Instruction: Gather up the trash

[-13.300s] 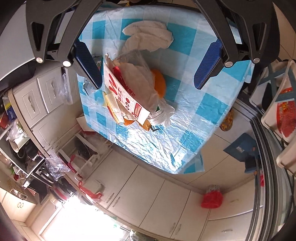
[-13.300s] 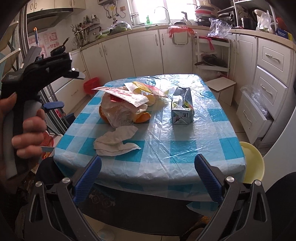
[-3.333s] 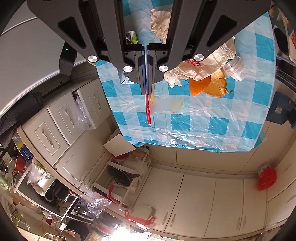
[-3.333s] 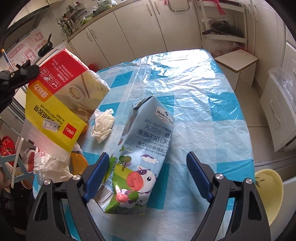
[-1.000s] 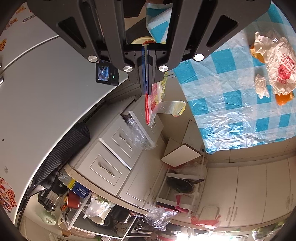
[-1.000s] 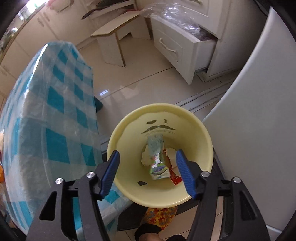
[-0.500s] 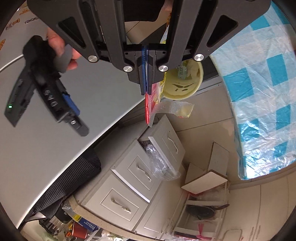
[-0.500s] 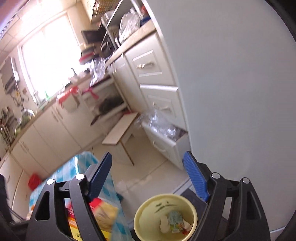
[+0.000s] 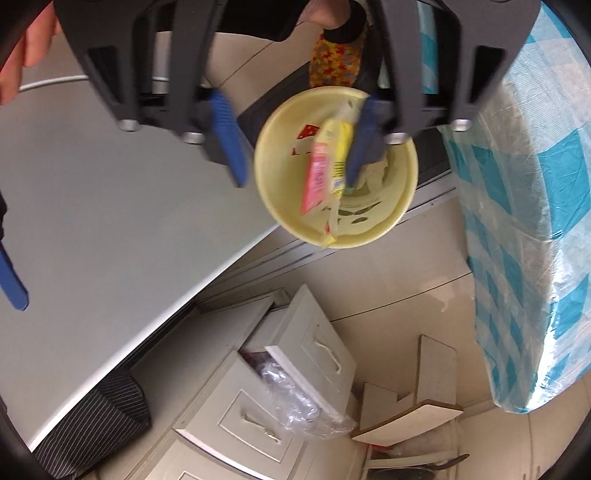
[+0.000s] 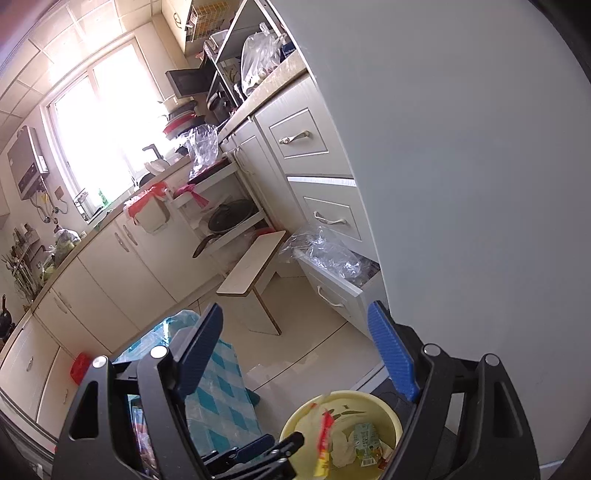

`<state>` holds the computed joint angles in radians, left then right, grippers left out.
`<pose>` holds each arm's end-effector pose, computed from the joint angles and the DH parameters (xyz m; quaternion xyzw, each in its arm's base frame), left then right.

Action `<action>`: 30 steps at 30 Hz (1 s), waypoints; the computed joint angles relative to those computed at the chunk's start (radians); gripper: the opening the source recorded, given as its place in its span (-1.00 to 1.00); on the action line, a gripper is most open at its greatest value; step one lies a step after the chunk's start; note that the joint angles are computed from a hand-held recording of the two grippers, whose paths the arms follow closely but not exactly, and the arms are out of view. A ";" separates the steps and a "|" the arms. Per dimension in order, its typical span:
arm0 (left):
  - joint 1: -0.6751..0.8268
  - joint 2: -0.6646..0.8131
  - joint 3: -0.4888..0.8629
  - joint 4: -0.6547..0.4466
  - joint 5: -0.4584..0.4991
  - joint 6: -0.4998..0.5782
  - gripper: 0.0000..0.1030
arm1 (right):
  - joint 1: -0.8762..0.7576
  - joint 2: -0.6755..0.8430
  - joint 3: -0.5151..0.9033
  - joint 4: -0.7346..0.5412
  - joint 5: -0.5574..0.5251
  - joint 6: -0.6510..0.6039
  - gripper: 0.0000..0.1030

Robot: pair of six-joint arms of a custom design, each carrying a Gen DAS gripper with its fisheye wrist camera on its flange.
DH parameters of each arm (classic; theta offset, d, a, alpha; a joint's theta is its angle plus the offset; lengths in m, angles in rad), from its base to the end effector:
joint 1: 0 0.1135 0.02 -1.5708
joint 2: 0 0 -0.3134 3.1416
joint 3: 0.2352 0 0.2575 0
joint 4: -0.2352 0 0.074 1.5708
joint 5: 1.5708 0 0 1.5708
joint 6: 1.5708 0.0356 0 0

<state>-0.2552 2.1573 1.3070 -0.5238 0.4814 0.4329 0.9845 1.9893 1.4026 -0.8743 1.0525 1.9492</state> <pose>0.4065 -0.1231 0.1224 0.3480 0.9019 -0.2278 0.1160 0.2466 0.3154 0.2201 0.4249 0.7521 -0.0048 0.5038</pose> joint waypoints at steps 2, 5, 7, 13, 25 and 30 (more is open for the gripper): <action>0.007 -0.003 -0.004 0.003 -0.014 0.002 0.34 | -0.004 0.000 -0.004 0.023 -0.007 -0.016 0.52; 0.022 -0.050 -0.035 0.026 -0.057 0.015 0.42 | -0.005 0.008 0.006 0.021 -0.013 -0.020 0.57; 0.041 -0.105 -0.084 0.066 -0.089 0.038 0.49 | -0.006 0.018 0.021 0.001 -0.019 -0.017 0.62; 0.180 -0.275 -0.206 0.168 -0.127 0.135 0.67 | -0.016 0.057 0.082 -0.011 -0.064 -0.074 0.73; 0.505 -0.406 -0.227 0.144 -0.053 0.297 0.73 | 0.082 0.257 0.412 -0.225 -0.072 -0.124 0.82; 0.612 -0.410 -0.218 0.128 -0.013 0.352 0.76 | 0.141 0.394 0.632 -0.350 -0.055 -0.128 0.82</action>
<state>0.3567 1.7477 1.0889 -0.3963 0.4686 0.7853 1.1258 2.3837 2.0342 -1.2246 0.9978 1.8215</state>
